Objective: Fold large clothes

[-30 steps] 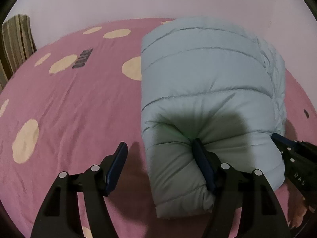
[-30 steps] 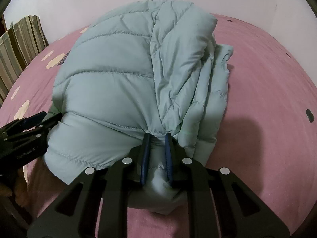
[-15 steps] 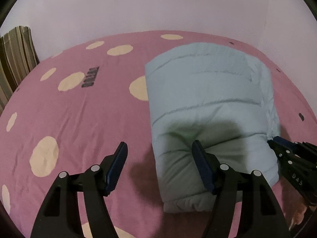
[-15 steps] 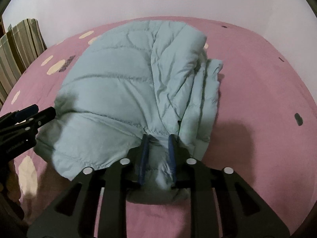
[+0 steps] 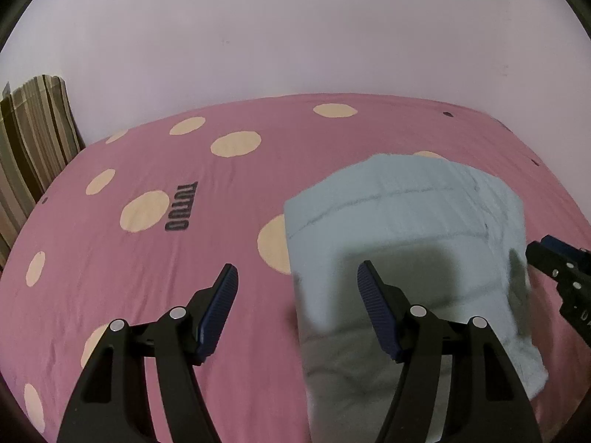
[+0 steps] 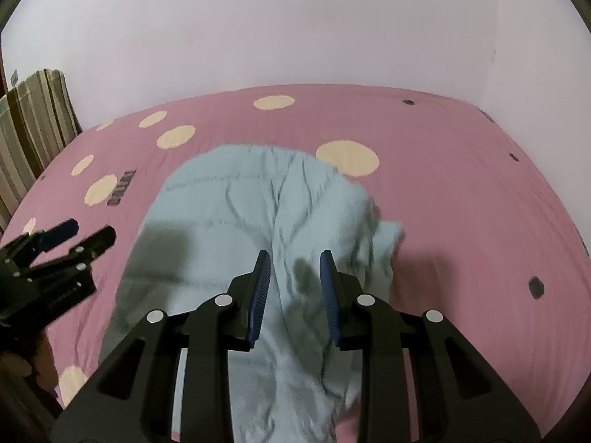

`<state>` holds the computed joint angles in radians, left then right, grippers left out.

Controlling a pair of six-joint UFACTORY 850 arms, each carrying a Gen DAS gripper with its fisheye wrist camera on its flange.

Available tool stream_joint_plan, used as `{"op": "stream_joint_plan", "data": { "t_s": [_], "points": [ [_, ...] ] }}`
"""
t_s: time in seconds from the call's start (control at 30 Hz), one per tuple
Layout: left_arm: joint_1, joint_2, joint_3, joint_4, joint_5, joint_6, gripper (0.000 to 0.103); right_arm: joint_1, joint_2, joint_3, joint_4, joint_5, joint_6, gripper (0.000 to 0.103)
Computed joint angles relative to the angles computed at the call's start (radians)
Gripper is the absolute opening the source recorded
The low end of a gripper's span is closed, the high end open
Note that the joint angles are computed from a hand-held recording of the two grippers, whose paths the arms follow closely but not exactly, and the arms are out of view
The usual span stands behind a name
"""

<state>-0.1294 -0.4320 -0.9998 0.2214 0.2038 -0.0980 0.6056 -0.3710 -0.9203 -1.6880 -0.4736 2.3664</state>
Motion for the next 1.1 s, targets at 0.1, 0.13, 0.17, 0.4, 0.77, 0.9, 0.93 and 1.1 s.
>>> {"op": "stream_joint_plan", "data": {
  "t_s": [0.1, 0.13, 0.17, 0.4, 0.77, 0.9, 0.93, 1.1],
  "points": [
    [-0.008, -0.032, -0.046, -0.045, -0.02, 0.033, 0.067, -0.026, -0.025, -0.038, 0.008, 0.01, -0.029, 0.028],
    [-0.011, -0.045, -0.061, -0.058, -0.027, 0.043, 0.067, -0.033, -0.032, -0.047, 0.012, 0.014, -0.037, 0.028],
    [-0.013, -0.054, -0.071, -0.073, -0.032, 0.056, 0.067, -0.039, -0.039, -0.054, 0.014, 0.018, -0.042, 0.028],
    [-0.032, -0.142, -0.137, -0.282, -0.064, 0.255, 0.067, -0.08, -0.117, -0.101, 0.037, 0.053, -0.075, 0.028],
    [-0.05, -0.23, -0.201, -0.481, -0.1, 0.459, 0.068, -0.115, -0.224, -0.143, 0.015, 0.107, -0.06, 0.028],
    [-0.057, -0.253, -0.213, -0.628, -0.098, 0.611, 0.069, -0.129, -0.245, -0.14, -0.088, 0.132, 0.063, 0.027],
    [-0.059, -0.256, -0.212, -0.656, -0.09, 0.64, 0.069, -0.131, -0.248, -0.141, -0.099, 0.135, 0.076, 0.027],
    [-0.066, -0.266, -0.208, -0.71, -0.062, 0.697, 0.069, -0.137, -0.256, -0.136, -0.18, 0.138, 0.162, 0.027]
  ]
}}
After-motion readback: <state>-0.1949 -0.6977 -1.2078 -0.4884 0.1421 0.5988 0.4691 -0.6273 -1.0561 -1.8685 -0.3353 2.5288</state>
